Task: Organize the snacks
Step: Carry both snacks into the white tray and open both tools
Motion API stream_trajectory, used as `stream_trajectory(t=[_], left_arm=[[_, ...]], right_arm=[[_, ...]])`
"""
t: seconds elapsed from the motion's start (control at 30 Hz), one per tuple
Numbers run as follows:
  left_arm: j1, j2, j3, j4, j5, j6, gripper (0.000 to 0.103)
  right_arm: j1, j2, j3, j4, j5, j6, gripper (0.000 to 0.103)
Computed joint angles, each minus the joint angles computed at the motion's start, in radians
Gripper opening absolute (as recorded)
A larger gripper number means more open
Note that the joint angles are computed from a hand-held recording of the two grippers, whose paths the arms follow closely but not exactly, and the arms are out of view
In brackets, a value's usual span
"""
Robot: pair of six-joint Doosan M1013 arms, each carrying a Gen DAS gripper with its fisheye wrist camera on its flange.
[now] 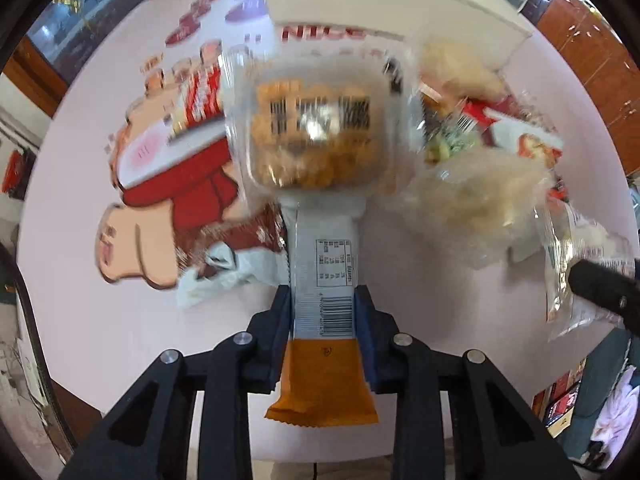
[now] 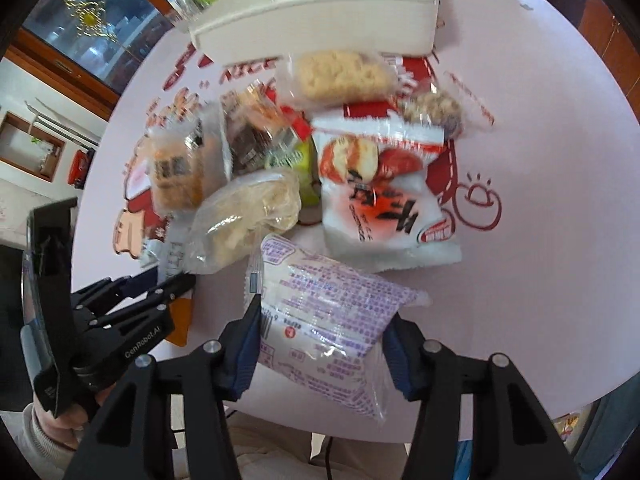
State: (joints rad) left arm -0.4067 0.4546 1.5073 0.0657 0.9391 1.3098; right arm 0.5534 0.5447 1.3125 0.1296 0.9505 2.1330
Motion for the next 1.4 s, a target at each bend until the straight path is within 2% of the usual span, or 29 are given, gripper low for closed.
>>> stream_trajectory(t=[0.17, 0.2, 0.43, 0.53, 0.73, 0.83, 1.07, 1.17, 1.2, 1.23, 1.27, 1.3, 1.33, 1.4], left_arm=[[-0.010, -0.029, -0.024, 0.023, -0.015, 0.013, 0.029], [0.001, -0.045, -0.032, 0.016, -0.011, 0.035, 0.029], [0.025, -0.077, -0.107, -0.021, -0.109, 0.121, 0.029], [0.031, -0.068, -0.159, -0.027, -0.147, 0.146, 0.029], [0.044, 0.009, -0.304, -0.041, -0.169, 0.194, 0.029], [0.051, 0.067, -0.400, -0.075, -0.152, 0.229, 0.029], [0.052, 0.227, -0.640, -0.053, -0.097, 0.240, 0.030], [0.052, 0.272, -0.702, -0.042, -0.081, 0.240, 0.031], [0.052, 0.290, -0.728, -0.038, -0.063, 0.240, 0.035], [0.051, 0.309, -0.757, -0.017, -0.042, 0.222, 0.054], [0.051, 0.316, -0.765, -0.011, -0.033, 0.215, 0.067], [0.051, 0.323, -0.772, 0.004, -0.032, 0.194, 0.087], [0.050, 0.318, -0.761, 0.018, -0.049, 0.177, 0.091], [0.051, 0.305, -0.733, 0.022, -0.087, 0.178, 0.091]], right_arm=[[-0.005, -0.031, 0.005, 0.001, -0.058, -0.007, 0.054], [-0.007, -0.039, 0.005, 0.001, -0.072, -0.011, 0.054], [-0.015, -0.058, -0.023, -0.028, -0.146, -0.018, 0.054], [-0.023, -0.053, -0.049, -0.051, -0.166, -0.013, 0.054], [-0.049, -0.018, -0.138, -0.106, -0.174, 0.020, 0.054], [-0.060, 0.022, -0.208, -0.170, -0.155, 0.068, 0.054], [-0.091, 0.158, -0.435, -0.276, -0.045, 0.145, 0.056], [-0.099, 0.220, -0.532, -0.316, 0.020, 0.174, 0.059], [-0.104, 0.240, -0.563, -0.311, 0.034, 0.173, 0.061], [-0.108, 0.259, -0.593, -0.314, 0.056, 0.175, 0.061], [-0.110, 0.270, -0.610, -0.320, 0.069, 0.181, 0.063], [-0.114, 0.284, -0.630, -0.316, 0.080, 0.188, 0.063], [-0.118, 0.292, -0.641, -0.305, 0.082, 0.189, 0.063], [-0.123, 0.299, -0.650, -0.296, 0.086, 0.201, 0.064]])
